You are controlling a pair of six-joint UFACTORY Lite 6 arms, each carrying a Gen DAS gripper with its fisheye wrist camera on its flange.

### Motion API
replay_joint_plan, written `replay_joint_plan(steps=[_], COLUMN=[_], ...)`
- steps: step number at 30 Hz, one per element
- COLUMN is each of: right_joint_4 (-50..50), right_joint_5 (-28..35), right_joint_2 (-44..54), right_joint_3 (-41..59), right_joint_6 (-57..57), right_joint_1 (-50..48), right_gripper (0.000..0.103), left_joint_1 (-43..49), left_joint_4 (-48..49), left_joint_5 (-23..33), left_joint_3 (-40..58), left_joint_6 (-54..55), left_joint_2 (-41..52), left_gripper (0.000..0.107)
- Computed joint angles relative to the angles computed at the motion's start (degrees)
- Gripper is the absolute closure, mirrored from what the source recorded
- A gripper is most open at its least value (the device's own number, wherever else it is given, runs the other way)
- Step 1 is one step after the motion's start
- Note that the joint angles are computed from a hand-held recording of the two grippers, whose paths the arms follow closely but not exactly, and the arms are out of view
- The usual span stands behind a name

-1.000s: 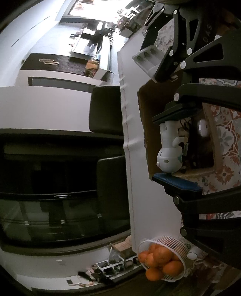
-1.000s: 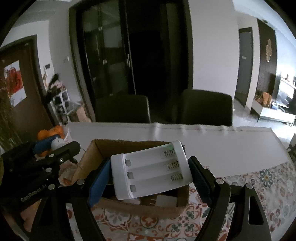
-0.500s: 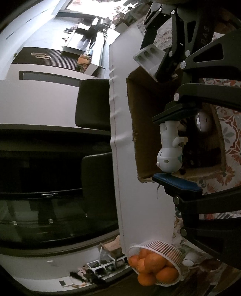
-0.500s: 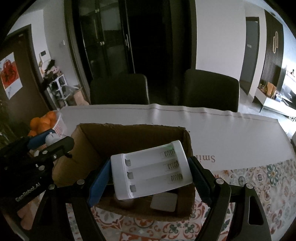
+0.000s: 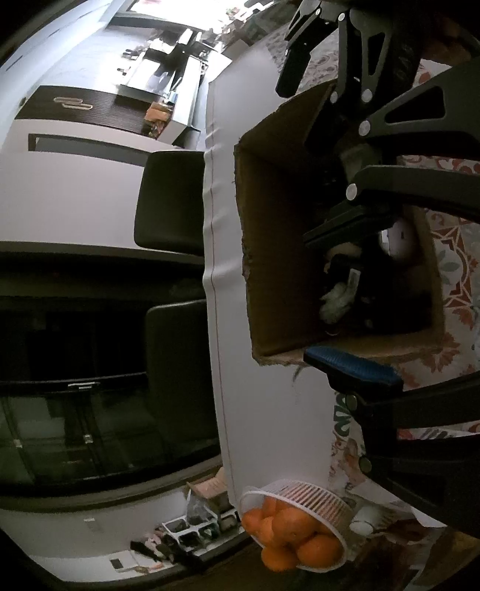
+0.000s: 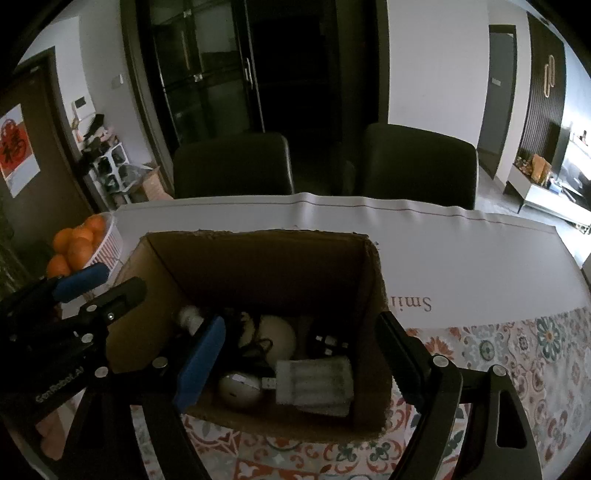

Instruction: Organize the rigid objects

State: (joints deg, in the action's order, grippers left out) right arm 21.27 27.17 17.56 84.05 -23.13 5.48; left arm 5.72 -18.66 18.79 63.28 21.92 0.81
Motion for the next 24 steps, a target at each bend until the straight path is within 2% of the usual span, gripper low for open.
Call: replay_joint_plan(steps=[4,11,15,21,24], right_joint_4=[-1.0,-5.8,-8.0,-7.5,-12.2], right_joint_5=[-1.4,-5.5,-6.4,-4.5,-3.0], right_joint_2=[-3.3,-14.6,-24.2,-38.4,-45.0], right_joint_3=[-3.1,-12.9,-19.4,-27.1,-30.2], right_joint_6=[1.2,6.5,9.3,9.9,15.2], right_joint_1=[0.1,0.6,0.8,0.7,1.7], right_gripper=[0.019,0.019,0.019,0.017,0.016], left_joint_1=[-0.1,0.2,1.0,3.0,4.0], left_joint_4=[3.4,8.6,8.9,9.0,10.2], left_joint_5=[-0.8,0.8,4.3,11.6,14.7], left_joint_3=[-3.5,-10.5,-14.4,-18.5,-20.0], left_joint_6=[-3.5,-8.7,-9.7,-9.5,-10.2], left_joint_2=[-4.4,-16.5,-26.3,-41.4,-48.3], left_gripper=[0.045,0.041,0.039,0.028,0.024])
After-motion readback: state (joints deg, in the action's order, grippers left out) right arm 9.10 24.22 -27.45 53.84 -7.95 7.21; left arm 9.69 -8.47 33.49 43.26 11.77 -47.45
